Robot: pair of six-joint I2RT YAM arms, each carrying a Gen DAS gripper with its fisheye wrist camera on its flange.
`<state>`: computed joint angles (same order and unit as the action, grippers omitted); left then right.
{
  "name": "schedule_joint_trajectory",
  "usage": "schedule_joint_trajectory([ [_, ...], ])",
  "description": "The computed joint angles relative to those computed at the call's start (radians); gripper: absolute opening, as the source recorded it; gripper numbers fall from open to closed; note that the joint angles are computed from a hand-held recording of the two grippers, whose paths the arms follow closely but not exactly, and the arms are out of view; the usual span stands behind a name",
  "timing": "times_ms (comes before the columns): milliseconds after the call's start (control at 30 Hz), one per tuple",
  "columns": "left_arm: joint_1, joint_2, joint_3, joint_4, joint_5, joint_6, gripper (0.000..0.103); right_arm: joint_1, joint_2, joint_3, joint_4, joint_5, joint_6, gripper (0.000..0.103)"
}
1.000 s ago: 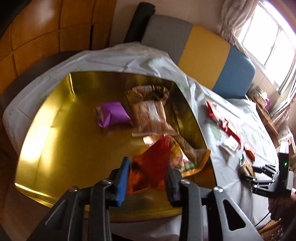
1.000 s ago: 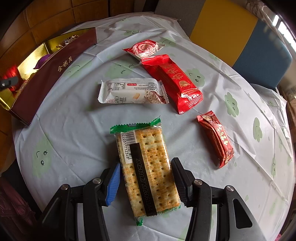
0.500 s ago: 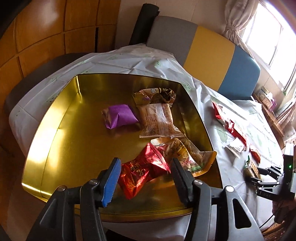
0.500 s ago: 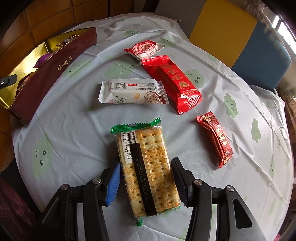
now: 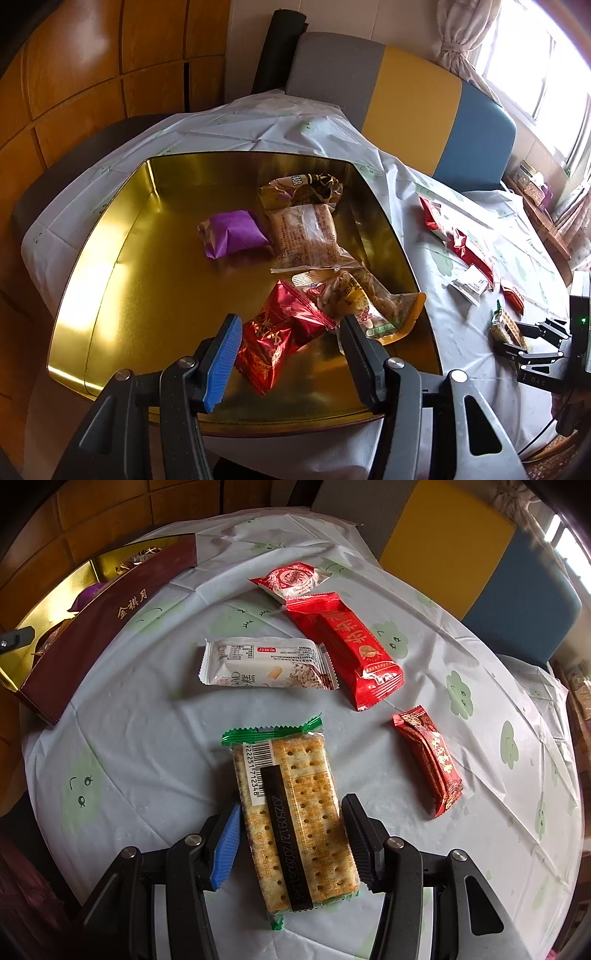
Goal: Organize snacks
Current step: 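Carry the cracker pack into the gold tray and open the right gripper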
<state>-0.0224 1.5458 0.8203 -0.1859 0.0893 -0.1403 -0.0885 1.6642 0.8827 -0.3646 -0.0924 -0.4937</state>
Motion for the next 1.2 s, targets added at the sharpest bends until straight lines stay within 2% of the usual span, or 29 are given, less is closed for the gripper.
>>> schedule_joint_trajectory([
  [467, 0.004, -0.003, -0.001, -0.004, -0.005, -0.009, 0.056, 0.008, -0.017, -0.019, 0.012, 0.007, -0.002, 0.053],
  [700, 0.029, -0.015, -0.003, -0.002, -0.055, -0.029, 0.056, 0.007, -0.021, -0.025, 0.020, 0.007, 0.002, 0.052],
  [1033, 0.132, -0.031, -0.017, 0.004, -0.031, -0.033, 0.056, -0.021, 0.004, 0.004, -0.003, -0.021, 0.022, 0.052],
  [1200, 0.212, -0.045, -0.013, 0.013, -0.012, -0.039, 0.056, -0.001, 0.031, 0.069, -0.066, 0.021, 0.101, 0.052],
])
